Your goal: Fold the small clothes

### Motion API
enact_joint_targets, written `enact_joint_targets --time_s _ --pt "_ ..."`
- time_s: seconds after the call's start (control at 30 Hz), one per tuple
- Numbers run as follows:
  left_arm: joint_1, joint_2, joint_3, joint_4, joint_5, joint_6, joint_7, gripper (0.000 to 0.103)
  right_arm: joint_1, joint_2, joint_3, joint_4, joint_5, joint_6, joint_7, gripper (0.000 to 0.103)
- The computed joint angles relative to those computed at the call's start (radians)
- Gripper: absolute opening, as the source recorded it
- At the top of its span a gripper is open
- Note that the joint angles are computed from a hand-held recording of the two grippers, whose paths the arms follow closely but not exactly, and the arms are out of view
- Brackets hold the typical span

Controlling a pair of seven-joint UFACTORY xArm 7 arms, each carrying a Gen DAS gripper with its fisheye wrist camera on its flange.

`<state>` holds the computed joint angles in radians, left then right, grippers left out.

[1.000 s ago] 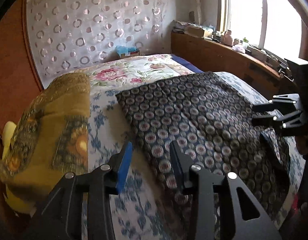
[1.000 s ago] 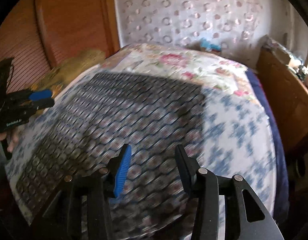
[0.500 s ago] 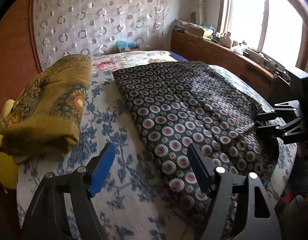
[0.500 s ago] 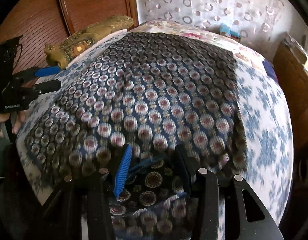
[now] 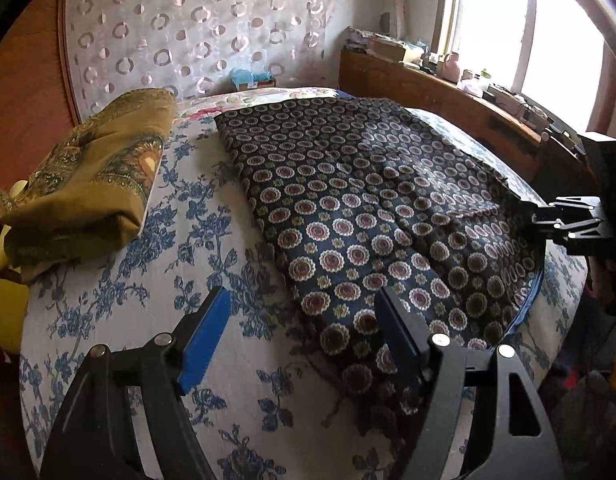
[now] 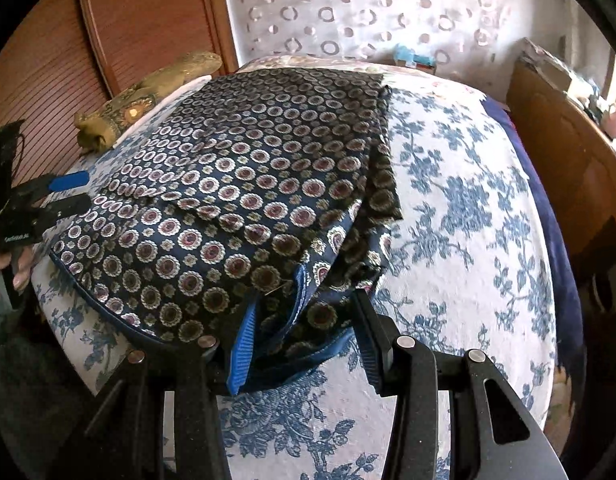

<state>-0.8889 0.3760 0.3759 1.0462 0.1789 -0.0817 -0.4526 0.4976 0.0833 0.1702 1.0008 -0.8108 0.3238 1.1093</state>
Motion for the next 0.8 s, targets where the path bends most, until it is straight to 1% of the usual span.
enact_joint_targets --time_s 0.03,0.07,0.2,0.3,0.47,0.6,0.63,0.67,0.7,0.73,0.77,0.8 --pt "-0.009 0.0 0.009 -0.002 0.0 0.003 -0.002 0.075 -0.003 -0.004 -0.001 -0.001 0.005 0.0 -0.004 0.047" --pt "-0.004 -0.002 0.003 -0.004 0.0 0.006 -0.002 0.075 -0.001 -0.001 -0.004 0.002 -0.012 0.004 0.017 0.047" --pt "0.067 -0.012 -0.074 -0.016 -0.002 0.009 0.008 0.075 -0.002 -0.003 -0.005 -0.003 -0.052 0.017 0.072 0.047" --pt "0.069 -0.016 -0.082 -0.024 -0.001 0.012 0.002 0.075 -0.001 -0.011 0.002 -0.005 -0.052 0.033 0.073 0.047" --pt "0.108 -0.039 -0.132 -0.059 -0.002 -0.01 0.011 0.075 0.003 -0.018 0.01 -0.001 -0.084 0.059 0.103 0.047" --pt "0.238 -0.063 -0.281 -0.096 -0.039 -0.042 0.066 0.074 0.01 -0.039 0.021 0.0 -0.155 0.088 0.173 0.047" --pt "0.233 -0.066 -0.28 -0.103 -0.05 -0.049 0.077 0.07 0.01 -0.048 0.026 0.0 -0.175 0.096 0.19 0.047" --pt "0.226 -0.07 -0.276 -0.11 -0.06 -0.053 0.089 0.067 0.009 -0.051 0.031 0.001 -0.194 0.094 0.205 0.047" --pt "0.239 -0.074 -0.292 -0.116 -0.07 -0.058 0.102 0.062 0.006 -0.057 0.034 0.0 -0.221 0.08 0.227 0.047" --pt "0.27 -0.078 -0.327 -0.123 -0.079 -0.064 0.115 0.055 0.003 -0.061 0.037 0.0 -0.247 0.068 0.247 0.047" --pt "0.337 -0.082 -0.397 -0.131 -0.083 -0.07 0.129 0.053 0.001 -0.062 0.042 0.004 -0.263 0.067 0.256 0.047" --pt "0.379 -0.084 -0.443 -0.134 -0.089 -0.073 0.141 0.05 0.0 -0.063 0.046 0.007 -0.272 0.065 0.258 0.047"
